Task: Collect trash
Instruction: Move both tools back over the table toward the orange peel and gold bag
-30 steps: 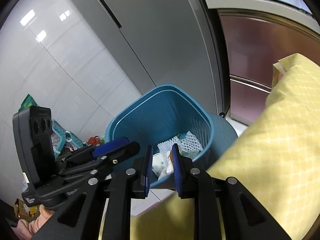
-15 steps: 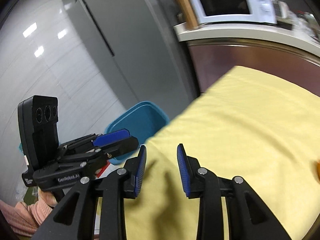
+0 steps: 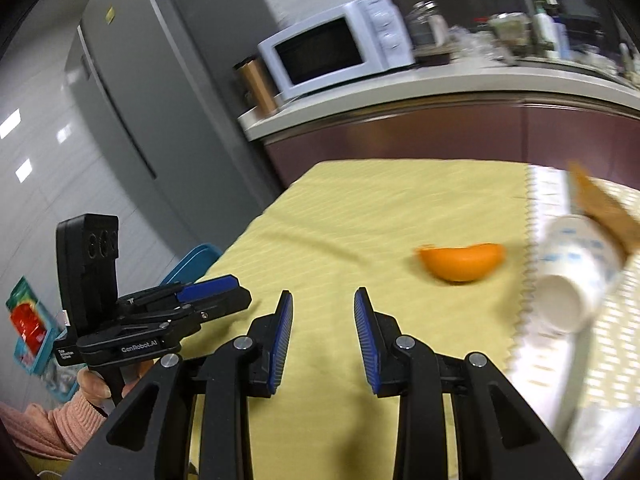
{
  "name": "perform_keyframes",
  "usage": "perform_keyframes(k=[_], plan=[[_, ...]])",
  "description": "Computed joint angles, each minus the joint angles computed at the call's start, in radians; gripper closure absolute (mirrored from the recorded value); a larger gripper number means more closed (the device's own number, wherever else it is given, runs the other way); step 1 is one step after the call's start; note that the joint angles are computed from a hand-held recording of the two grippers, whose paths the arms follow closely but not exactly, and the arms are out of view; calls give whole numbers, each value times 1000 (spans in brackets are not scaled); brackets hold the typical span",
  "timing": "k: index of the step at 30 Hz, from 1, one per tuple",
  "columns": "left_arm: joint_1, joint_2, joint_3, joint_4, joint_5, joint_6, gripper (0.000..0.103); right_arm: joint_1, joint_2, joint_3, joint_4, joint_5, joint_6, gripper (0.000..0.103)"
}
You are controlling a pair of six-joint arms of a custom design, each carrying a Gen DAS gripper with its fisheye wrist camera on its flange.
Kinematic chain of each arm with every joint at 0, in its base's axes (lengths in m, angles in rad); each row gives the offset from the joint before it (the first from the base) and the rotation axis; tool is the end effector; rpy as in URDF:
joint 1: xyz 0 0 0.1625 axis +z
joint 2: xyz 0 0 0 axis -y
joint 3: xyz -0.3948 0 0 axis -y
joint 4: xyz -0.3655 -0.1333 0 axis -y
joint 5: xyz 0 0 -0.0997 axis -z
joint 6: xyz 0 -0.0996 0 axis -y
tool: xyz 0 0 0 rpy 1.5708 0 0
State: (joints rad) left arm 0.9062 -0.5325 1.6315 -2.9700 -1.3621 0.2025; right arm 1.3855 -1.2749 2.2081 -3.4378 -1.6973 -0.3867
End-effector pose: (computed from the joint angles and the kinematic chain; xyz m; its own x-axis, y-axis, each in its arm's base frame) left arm -0.2676 -0.5911 -0.0262 -0.6729 0.6950 -0.2533 0.7396 0.6249 -0.2499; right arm 0.0318 -0.4856 0.2678 -0.9271 0.0411 0.3727 -0.2592 0.6480 -0.7162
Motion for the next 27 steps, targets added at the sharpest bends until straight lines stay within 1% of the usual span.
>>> perform_keyframes(k=[4,7,9,10,12,15,17,23,27], plan=[[-23,64,-77,58,-12,-1,56,-41,-75,55,-58,-11,-11,73],[-39,113,-141,108,-20,-10,56,-75,-119,71,-89,-31,-24,73],[-46,148,-190,145,-23,-17,56,-97,-142,77,-107,-43,-27,72],[-49,161,-208,158,-22,-21,56,-105,-147,76,-114,-54,-29,69],[-55,198,-263,196,-19,-29,56,-132,-167,78,-119,-61,-30,68],[-63,242,-326,239,-5,-41,55,-160,-174,65,-132,-93,-44,68],[-60,265,-368,276,0,-48,55,-170,-160,51,-163,-135,-73,67],[-65,332,-474,342,20,-70,55,-217,-157,12,-134,-141,-100,66],[-69,364,-529,374,23,-75,54,-231,-151,-21,-95,-132,-114,66]])
